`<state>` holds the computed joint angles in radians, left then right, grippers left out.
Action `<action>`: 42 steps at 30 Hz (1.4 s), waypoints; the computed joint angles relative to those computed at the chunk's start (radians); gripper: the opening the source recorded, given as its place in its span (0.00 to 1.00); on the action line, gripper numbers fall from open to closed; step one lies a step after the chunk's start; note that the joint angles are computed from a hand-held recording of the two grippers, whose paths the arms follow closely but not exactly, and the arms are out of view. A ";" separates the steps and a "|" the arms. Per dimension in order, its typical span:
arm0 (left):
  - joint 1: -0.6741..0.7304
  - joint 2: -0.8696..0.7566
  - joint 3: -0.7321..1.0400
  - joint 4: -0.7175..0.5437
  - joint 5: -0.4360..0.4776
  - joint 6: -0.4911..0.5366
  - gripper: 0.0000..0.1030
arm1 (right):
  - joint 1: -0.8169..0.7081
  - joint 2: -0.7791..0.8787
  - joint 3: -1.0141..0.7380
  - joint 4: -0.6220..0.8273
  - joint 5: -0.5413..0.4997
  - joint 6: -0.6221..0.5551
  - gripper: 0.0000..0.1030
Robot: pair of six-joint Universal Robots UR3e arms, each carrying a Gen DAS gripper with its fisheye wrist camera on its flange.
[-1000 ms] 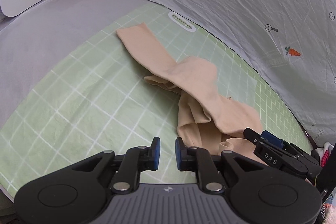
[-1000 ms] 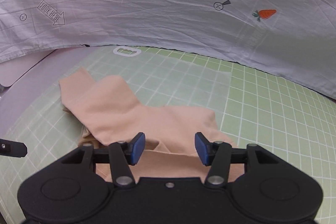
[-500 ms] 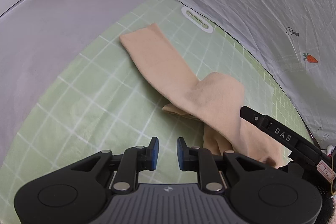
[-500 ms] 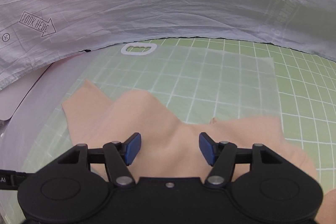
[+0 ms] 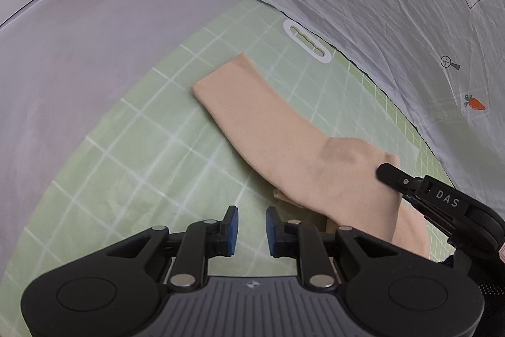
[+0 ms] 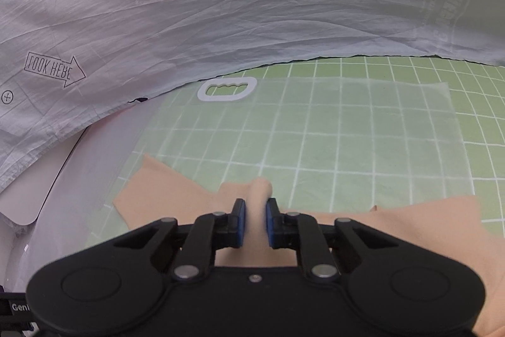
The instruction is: Fold clothes
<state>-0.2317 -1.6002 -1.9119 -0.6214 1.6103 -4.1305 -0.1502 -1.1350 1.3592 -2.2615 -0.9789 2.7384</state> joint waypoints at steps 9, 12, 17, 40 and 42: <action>-0.135 -0.014 0.099 -0.064 0.109 -0.057 0.20 | -0.213 -0.166 0.095 0.051 0.141 -0.011 0.11; -0.199 -0.032 0.143 -0.091 0.148 -0.096 0.20 | -0.323 -0.214 0.090 0.121 0.187 -0.022 0.11; -0.279 -0.115 0.243 -0.113 0.184 -0.158 0.20 | -0.494 -0.261 0.098 0.183 0.165 -0.115 0.11; -0.299 -0.621 0.846 -0.026 0.062 -0.151 0.21 | -0.435 0.046 -0.372 0.614 0.190 -0.341 0.38; -0.277 -0.646 0.824 0.071 -0.029 -0.160 0.18 | -0.422 0.081 -0.405 0.628 0.178 -0.299 0.38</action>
<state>-0.5087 -2.2465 -1.0874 -0.5501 1.5812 -4.2901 -0.5725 -1.0540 0.9538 -1.6337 -0.8011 2.4395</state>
